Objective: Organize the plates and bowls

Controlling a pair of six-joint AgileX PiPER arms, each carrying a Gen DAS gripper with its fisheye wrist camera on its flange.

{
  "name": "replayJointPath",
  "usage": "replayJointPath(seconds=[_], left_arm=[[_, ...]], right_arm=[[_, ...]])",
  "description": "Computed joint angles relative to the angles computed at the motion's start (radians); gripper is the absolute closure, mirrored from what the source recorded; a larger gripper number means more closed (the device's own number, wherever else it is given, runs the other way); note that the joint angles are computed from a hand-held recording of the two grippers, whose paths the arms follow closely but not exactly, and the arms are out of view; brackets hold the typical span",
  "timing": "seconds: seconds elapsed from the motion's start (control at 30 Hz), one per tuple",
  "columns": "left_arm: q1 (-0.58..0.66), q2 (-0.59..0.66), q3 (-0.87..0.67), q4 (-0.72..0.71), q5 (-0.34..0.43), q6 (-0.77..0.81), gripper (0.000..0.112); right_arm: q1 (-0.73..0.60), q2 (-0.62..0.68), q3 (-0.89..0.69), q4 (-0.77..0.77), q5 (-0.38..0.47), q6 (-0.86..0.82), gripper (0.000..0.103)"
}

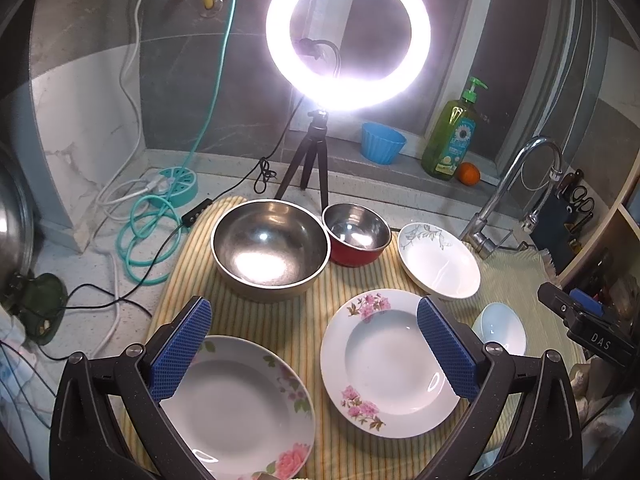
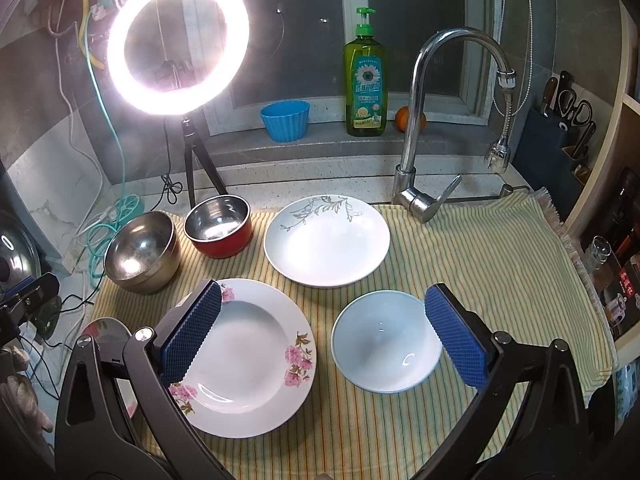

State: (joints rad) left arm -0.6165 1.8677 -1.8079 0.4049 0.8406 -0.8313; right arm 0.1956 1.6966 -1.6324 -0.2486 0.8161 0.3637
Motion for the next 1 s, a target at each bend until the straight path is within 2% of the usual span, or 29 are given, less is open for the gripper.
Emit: replayJointPath(seconds=[0.2, 0.47, 0.57, 0.77, 0.87, 0.9, 0.93, 1.0], left_arm=[[0.01, 0.02, -0.024, -0.023, 0.013, 0.035, 0.011], [0.037, 0.052, -0.045, -0.12, 0.018, 0.118, 0.011], [0.04, 0.073, -0.068, -0.15, 0.032, 0.159, 0.017], [0.071, 0.116, -0.105, -0.276, 0.044, 0.263, 0.03], [0.103, 0.144, -0.124, -0.405, 0.048, 0.364, 0.039], [0.115, 0.16, -0.14, -0.45, 0.062, 0.399, 0.045], [0.123, 0.172, -0.149, -0.482, 0.075, 0.423, 0.051], [0.135, 0.203, -0.176, -0.522, 0.101, 0.459, 0.053]], right_arm=[[-0.014, 0.007, -0.001, 0.022, 0.015, -0.02, 0.0], [-0.052, 0.013, 0.019, 0.115, 0.027, -0.096, 0.0], [-0.076, 0.006, 0.04, 0.161, 0.027, -0.124, 0.0], [-0.12, -0.016, 0.103, 0.25, 0.038, -0.201, 0.018], [-0.147, -0.036, 0.151, 0.305, 0.037, -0.24, 0.034], [-0.161, -0.043, 0.171, 0.342, 0.042, -0.266, 0.039], [-0.171, -0.046, 0.183, 0.371, 0.049, -0.284, 0.041], [-0.195, -0.048, 0.21, 0.437, 0.064, -0.323, 0.045]])
